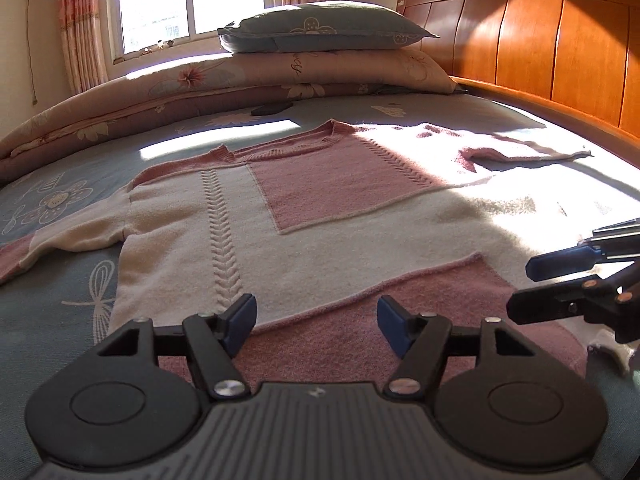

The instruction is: Fold clothes

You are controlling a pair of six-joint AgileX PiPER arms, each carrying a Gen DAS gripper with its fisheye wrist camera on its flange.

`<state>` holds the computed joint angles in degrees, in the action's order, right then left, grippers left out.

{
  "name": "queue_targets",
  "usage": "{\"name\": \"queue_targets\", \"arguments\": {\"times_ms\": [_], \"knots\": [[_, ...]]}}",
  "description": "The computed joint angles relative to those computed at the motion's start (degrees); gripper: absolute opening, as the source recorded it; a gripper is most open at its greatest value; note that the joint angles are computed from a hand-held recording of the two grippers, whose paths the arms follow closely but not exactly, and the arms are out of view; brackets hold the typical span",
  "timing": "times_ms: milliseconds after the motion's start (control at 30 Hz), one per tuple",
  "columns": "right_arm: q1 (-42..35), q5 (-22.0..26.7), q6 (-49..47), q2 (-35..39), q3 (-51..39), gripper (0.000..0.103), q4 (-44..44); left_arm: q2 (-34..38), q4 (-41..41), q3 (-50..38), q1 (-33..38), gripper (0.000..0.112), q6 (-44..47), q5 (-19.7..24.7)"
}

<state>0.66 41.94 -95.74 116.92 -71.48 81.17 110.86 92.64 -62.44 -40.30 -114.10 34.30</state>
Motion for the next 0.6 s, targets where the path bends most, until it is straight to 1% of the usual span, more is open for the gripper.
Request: {"name": "queue_targets", "arguments": {"times_ms": [33, 67, 100, 133, 167, 200, 233, 267, 333, 433, 467, 533, 600], "knots": [[-1.98, 1.54, -1.45, -1.63, 2.15, 0.067, 2.01, -1.49, -0.75, 1.09, -2.22, 0.068, 0.09, 1.65], [-3.99, 2.5, -0.6, -3.19, 3.87, 0.071, 3.09, -2.41, -3.41, 1.05, -3.97, 0.072, 2.12, 2.59], [-6.32, 3.9, 2.54, -4.34, 4.6, 0.074, 2.35, -3.34, -7.95, 0.29, -6.14, 0.074, 6.09, 3.52], [-8.85, 6.0, 4.23, -4.59, 5.05, 0.074, 2.85, -4.07, -11.59, -0.51, -8.01, 0.074, 9.33, 4.29], [-11.58, 8.24, 4.84, -4.51, 5.71, 0.075, 4.68, -4.57, -13.41, -1.06, -9.19, 0.074, 11.06, 4.24], [-13.76, 10.35, 6.79, -3.74, 5.0, 0.078, 4.26, -4.79, -15.53, -1.98, -10.41, 0.074, 13.32, 4.35], [-15.44, 12.36, 9.6, -2.41, 3.15, 0.079, 2.17, -4.21, -17.94, -3.81, -11.84, 0.074, 16.31, 5.44], [-16.85, 13.3, 11.91, -1.31, 1.86, 0.079, 1.29, -3.07, -19.55, -5.97, -13.27, 0.074, 18.28, 7.74], [-18.96, 13.78, 16.13, 0.74, -1.19, 0.079, -0.38, -0.7, -23.64, -10.77, -14.94, 0.075, 23.72, 10.4], [-20.31, 13.0, 19.56, 2.45, -4.55, 0.079, -1.82, 2.68, -27.42, -16.99, -15.47, 0.075, 32.44, 9.08], [-20.58, 13.15, 20.9, 3.05, -5.92, 0.079, -3.74, 4.2, -27.98, -19.09, -15.75, 0.075, 35.36, 9.07], [-20.27, 13.09, 27.15, 4.34, -9.69, 0.081, -10.84, 7.35, -28.2, -23.02, -16.24, 0.075, 40.55, 8.12], [-19.29, 12.06, 34.4, 4.81, -12.24, 0.081, -18.54, 10.56, -28.53, -26.55, -16.54, 0.075, 45.74, 5.55]]}}
